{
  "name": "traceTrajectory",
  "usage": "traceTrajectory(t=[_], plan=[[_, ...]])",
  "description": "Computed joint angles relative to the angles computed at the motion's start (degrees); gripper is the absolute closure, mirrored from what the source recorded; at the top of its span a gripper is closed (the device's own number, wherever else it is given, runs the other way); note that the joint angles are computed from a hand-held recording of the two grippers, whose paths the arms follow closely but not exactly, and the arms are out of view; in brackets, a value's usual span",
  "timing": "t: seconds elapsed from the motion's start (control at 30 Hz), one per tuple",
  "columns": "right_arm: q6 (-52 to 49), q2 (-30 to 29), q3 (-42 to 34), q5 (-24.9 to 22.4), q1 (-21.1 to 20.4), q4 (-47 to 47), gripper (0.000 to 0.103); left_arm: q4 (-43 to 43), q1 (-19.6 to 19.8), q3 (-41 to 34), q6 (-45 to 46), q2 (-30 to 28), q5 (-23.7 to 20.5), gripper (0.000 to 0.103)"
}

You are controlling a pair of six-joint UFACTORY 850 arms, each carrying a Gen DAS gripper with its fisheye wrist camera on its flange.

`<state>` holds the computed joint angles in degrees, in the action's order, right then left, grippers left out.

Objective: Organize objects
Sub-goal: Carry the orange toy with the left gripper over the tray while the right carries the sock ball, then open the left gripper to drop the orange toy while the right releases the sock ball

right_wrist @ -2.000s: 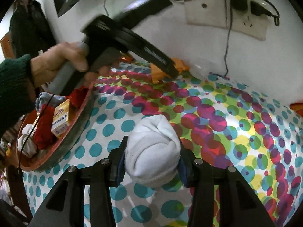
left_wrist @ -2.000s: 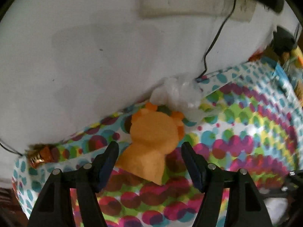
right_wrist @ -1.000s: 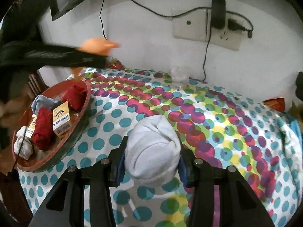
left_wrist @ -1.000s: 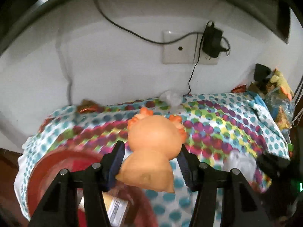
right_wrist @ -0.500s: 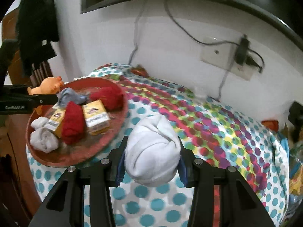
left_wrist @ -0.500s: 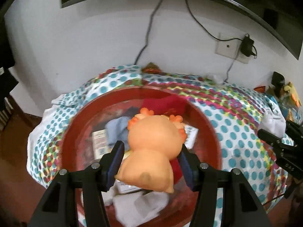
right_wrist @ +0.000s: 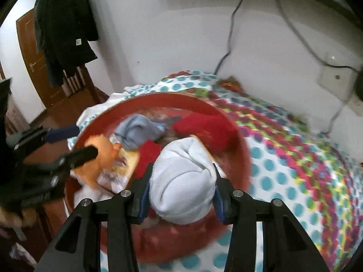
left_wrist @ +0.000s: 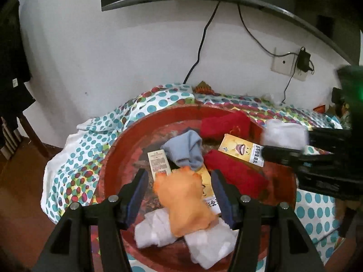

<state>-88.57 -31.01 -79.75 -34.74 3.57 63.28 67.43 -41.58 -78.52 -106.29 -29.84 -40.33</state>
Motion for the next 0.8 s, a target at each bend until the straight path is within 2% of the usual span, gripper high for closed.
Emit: traceTrajectory(t=[0.07, 0.23, 0.37, 0.8], plan=[[2.23, -1.10, -1.45, 0.14, 1.26, -0.84, 0.060, -0.67, 0.01, 0.31, 0.37, 0.39, -0.69, 0.036], [4.39, -2.25, -2.59, 2.09, 3.85, -2.85, 0.060, -1.67, -0.63, 1.26, -0.22, 1.11, -3.48, 0.035], [4.11, -1.95, -2.01, 3.32, 4.70, -3.43, 0.060, -0.75, -1.29, 2.84, -3.76, 2.25, -4.38, 0.034], [1.94, 1.12, 1.26, 7.17, 6.24, -2.94, 0.059, -5.41, -1.67, 5.34, -6.69, 3.77, -5.60, 0.034]])
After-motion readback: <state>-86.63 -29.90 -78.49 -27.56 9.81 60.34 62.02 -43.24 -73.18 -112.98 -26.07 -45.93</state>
